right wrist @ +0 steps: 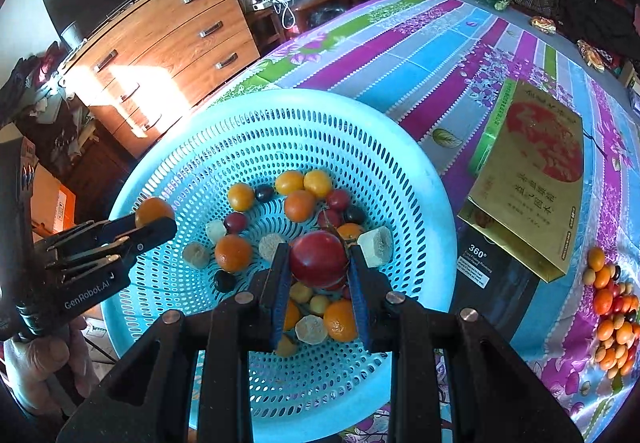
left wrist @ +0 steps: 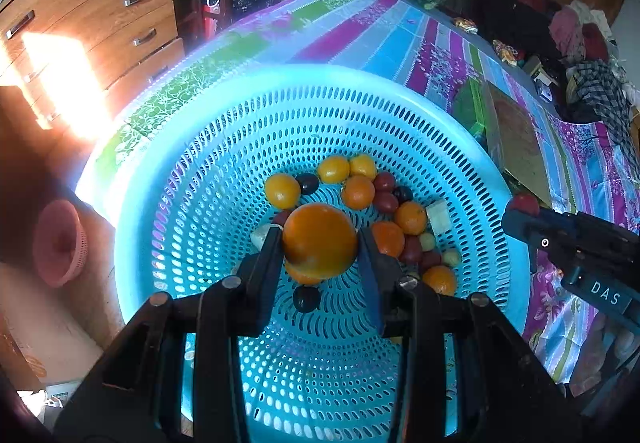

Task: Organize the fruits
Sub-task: 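Carry the orange and tomato to the blue basket and open both tools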

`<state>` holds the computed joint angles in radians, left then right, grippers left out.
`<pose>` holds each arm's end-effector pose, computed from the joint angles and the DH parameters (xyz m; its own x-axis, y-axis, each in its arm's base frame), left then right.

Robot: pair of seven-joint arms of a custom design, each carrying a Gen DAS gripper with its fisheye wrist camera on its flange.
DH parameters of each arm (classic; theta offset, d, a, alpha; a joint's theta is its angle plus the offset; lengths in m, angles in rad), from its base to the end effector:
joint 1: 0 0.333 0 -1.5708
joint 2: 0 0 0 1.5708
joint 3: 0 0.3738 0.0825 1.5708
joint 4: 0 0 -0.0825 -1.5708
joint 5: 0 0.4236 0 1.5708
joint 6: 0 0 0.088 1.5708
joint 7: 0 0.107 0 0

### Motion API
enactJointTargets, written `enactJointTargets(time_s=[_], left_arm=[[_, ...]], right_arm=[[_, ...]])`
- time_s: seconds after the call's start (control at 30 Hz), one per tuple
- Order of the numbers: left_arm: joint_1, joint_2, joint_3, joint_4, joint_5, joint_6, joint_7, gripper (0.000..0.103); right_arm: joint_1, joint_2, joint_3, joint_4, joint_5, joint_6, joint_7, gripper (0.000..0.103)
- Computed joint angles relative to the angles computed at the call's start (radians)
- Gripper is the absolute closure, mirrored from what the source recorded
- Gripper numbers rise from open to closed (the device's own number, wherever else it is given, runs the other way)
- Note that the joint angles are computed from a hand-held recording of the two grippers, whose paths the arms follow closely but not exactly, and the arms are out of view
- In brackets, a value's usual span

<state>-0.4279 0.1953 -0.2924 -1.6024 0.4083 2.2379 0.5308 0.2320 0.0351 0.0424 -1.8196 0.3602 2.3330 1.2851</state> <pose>0.5529 -0.4435 0.6165 0.1088 -0.9790 0.1724 -0.8525 -0.1811 -0.4904 0.6271 0.1822 0.6108 0.4081 -0.8889 -0.2083 -0.8272 -0.2635 -0.4962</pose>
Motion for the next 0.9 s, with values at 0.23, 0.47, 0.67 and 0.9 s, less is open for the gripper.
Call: enactJointTargets(time_s=[0.23, 0.47, 0.67, 0.9], left_arm=[[0.002, 0.011, -0.002, 0.011, -0.014, -0.006, 0.018, 0.065], [0.0, 0.014, 0.0, 0.017, -0.012, -0.022, 0.018, 0.065], [-0.006, 0.019, 0.003, 0.024, 0.001, -0.045, 0.002, 0.02], [-0.009, 0.023, 0.002, 0.029, 0.008, -0.048, -0.006, 0.02]], right_arm=[[-0.002, 0.01, -0.001, 0.009, 0.021, -0.009, -0.022, 0.072], [-0.002, 0.009, -0.002, 0.007, 0.021, -0.004, -0.025, 0.071], [-0.007, 0.004, -0.005, -0.006, 0.038, 0.02, -0.024, 0.041], [-0.011, 0.003, -0.005, -0.006, 0.051, 0.017, -0.035, 0.041]])
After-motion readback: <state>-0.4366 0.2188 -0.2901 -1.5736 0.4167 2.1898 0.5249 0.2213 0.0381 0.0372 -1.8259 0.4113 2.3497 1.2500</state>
